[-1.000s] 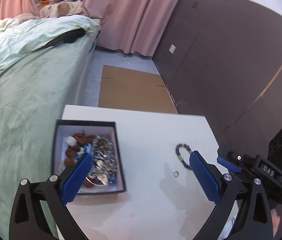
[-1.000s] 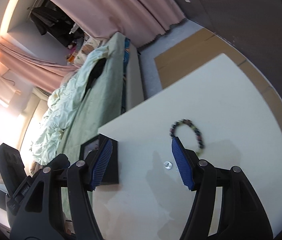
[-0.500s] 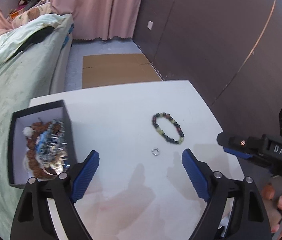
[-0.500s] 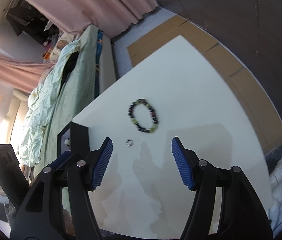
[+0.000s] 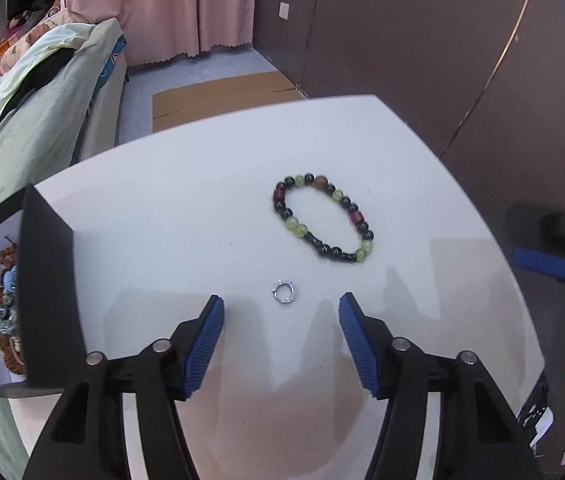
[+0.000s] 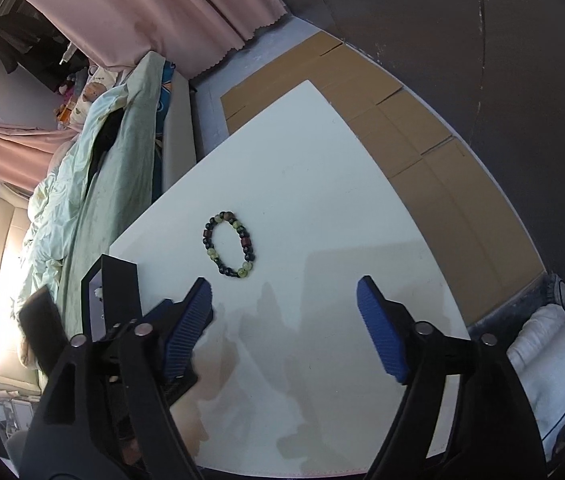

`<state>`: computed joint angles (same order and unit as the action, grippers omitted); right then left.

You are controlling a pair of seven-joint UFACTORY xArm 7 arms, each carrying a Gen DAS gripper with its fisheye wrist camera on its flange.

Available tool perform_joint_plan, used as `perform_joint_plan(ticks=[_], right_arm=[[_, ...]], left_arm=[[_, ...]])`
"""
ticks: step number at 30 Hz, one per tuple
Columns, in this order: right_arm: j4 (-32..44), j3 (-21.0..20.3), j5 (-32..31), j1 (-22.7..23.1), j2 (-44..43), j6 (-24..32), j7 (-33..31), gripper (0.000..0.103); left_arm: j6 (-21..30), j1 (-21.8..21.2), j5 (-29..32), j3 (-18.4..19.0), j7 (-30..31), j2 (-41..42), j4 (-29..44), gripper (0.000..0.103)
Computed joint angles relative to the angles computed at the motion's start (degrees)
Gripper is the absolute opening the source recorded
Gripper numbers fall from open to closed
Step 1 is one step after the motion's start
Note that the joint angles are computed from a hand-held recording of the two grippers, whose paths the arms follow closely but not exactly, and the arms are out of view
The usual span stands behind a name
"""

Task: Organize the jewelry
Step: 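Move both open tools toward the dark bead bracelet and silver ring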

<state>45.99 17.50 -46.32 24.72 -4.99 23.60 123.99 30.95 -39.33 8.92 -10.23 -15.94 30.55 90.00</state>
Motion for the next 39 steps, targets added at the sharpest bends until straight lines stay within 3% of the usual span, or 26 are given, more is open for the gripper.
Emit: perform_joint_plan(ticks=[4,5,7,9,12,23,25,26,27,29,30,33,39], right_arm=[[0.8,-0.43,0.81,0.12,0.85,0.69,-2.19,0.079],[1.03,-0.56,0.89,0.18,1.09,0.9,-2.68,0.079],[1.83,-0.75,1.23,0.45,1.71,1.79,-4.08,0.079],[2.79,-0.88,1.28,0.95,2.27,3.12,-5.09,0.079],[4.23,-1.27,0.38,1.65,3.36,4.32,-5.73,0.079],[4.47,-3.81,-3.08,2.19,5.33,-0.04,-2.42,0.079],[4.44,-4.01,-3.09,2.25,5.37,-0.35,-2.45,0.079],[4.45,-4.13,-3.22,2.25,5.45,-0.62,-2.31,0.079],[4.52,-4.23,-3.31,2.26,5.55,-0.73,-2.19,0.079],[4.19,-4.43,-3.67,2.21,5.3,-0.94,-1.21,0.079],[3.79,-4.52,-4.0,2.09,4.99,-1.19,-0.45,0.079],[2.71,-4.33,-4.53,1.63,3.93,-1.12,1.19,0.079],[1.63,-3.27,-3.94,0.5,2.4,-0.25,0.7,0.079]], left_arm=[[0.45,-3.4,5.42,2.93,-2.57,0.65,0.74,0.053],[0.77,-3.98,6.64,3.43,-3.3,0.63,0.85,0.049],[1.06,-4.21,7.62,3.73,-4.65,0.77,1.18,0.032],[2.07,-3.96,8.13,4.02,-5.94,0.84,1.74,0.01],[1.55,-0.42,4.32,1.47,-4.19,0.44,1.08,0.0],[-2.12,5.68,-6.78,-2.76,2.58,-3.06,-2.26,0.003],[-1.66,4.45,-5.58,-1.56,2.03,-3.14,-1.56,0.029],[-2.09,3.79,-4.75,-0.78,1.02,-3.41,-1.79,0.074],[-4.0,3.4,-4.09,-0.29,0.16,-3.92,-2.78,0.091],[-6.28,2.37,-2.01,0.67,-1.17,-4.62,-3.79,0.083],[-5.15,2.39,-1.76,0.36,-0.77,-4.18,-2.87,0.074],[-3.49,1.79,-0.94,0.38,-0.6,-2.56,-0.92,0.062],[-1.34,-0.53,2.26,1.31,-0.57,0.89,2.24,0.047]])
